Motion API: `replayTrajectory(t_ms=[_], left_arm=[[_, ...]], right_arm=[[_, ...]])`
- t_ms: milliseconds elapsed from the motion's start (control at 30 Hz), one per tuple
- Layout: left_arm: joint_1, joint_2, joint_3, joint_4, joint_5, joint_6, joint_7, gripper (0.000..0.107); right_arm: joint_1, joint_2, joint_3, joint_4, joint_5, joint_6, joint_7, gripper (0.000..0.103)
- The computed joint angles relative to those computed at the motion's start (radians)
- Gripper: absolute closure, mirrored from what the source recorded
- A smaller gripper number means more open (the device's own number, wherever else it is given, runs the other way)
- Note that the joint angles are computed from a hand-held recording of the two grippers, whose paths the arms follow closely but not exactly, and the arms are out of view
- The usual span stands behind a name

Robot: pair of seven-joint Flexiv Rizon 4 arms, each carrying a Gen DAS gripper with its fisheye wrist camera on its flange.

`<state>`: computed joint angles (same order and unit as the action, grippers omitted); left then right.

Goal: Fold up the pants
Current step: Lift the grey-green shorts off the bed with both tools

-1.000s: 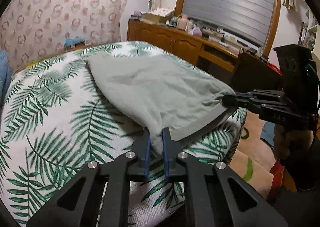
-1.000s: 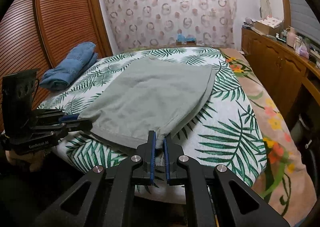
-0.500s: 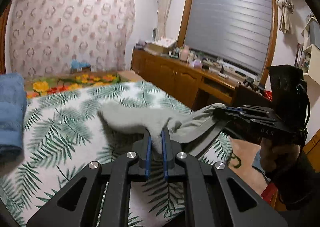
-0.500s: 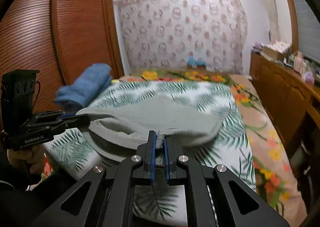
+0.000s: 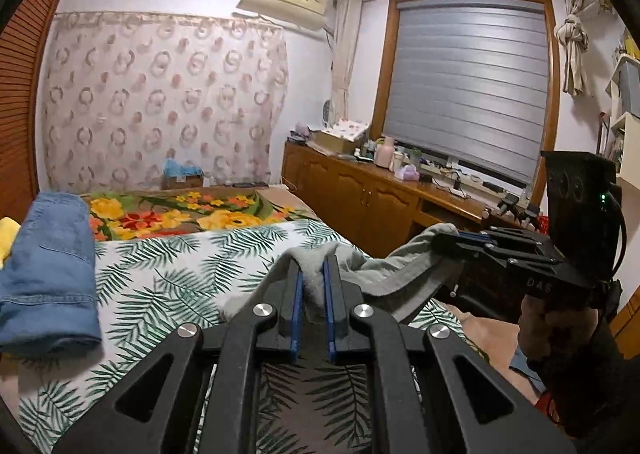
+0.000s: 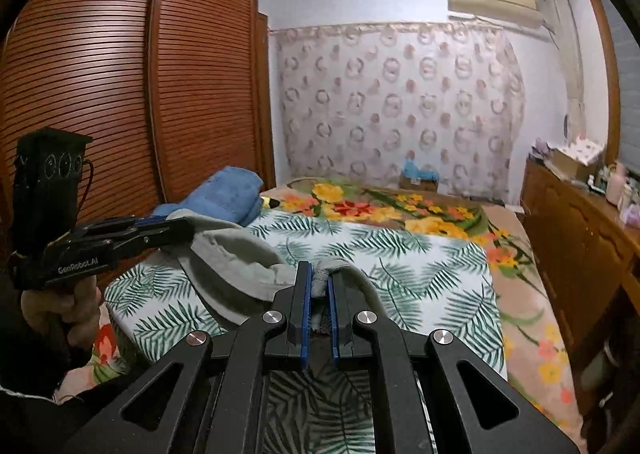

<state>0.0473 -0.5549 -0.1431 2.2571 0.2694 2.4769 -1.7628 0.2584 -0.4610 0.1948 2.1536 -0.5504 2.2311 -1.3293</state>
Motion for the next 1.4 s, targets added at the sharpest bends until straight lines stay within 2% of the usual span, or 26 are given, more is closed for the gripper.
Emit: replayTrajectory(t_ms=[200, 433, 700, 933, 1133, 1267, 1400], left_arm=[[0.005, 0.030, 0.021, 0.025, -0.008, 0.046, -0.004, 0.096], [-0.003, 0.081, 0.051, 0.034, -0.037, 0.077, 0.021, 0.096], [0.014, 0.092, 0.069, -0.004, -0.053, 0.057, 0.043, 0.096], [0.057, 0.006, 0.057, -0.123, -0.079, -0.035, 0.059, 0.096], [0.104, -0.011, 0.020, -0.244, -0.053, -0.141, 0.084, 0.096], [0.079, 0.013, 0.038, -0.234, -0.088, -0.133, 0.109, 0.096], [0.053, 0.015, 0.061, -0.172, -0.107, -0.128, 0.142, 0.096]], right_arm=[[-0.031, -0.013, 0.005, 0.006, -0.053, 0.053, 0.000, 0.096], [-0.012, -0.016, -0.011, -0.018, -0.058, 0.088, -0.036, 0.096], [-0.005, -0.075, -0.021, -0.093, -0.081, 0.100, -0.040, 0.096], [0.051, -0.140, -0.048, -0.204, -0.037, 0.008, -0.065, 0.096], [0.115, -0.201, -0.083, -0.370, 0.039, -0.117, -0.116, 0.096], [0.172, -0.201, -0.117, -0.430, 0.121, -0.147, -0.152, 0.096], [0.195, -0.201, -0.104, -0.384, 0.157, -0.131, -0.194, 0.096]])
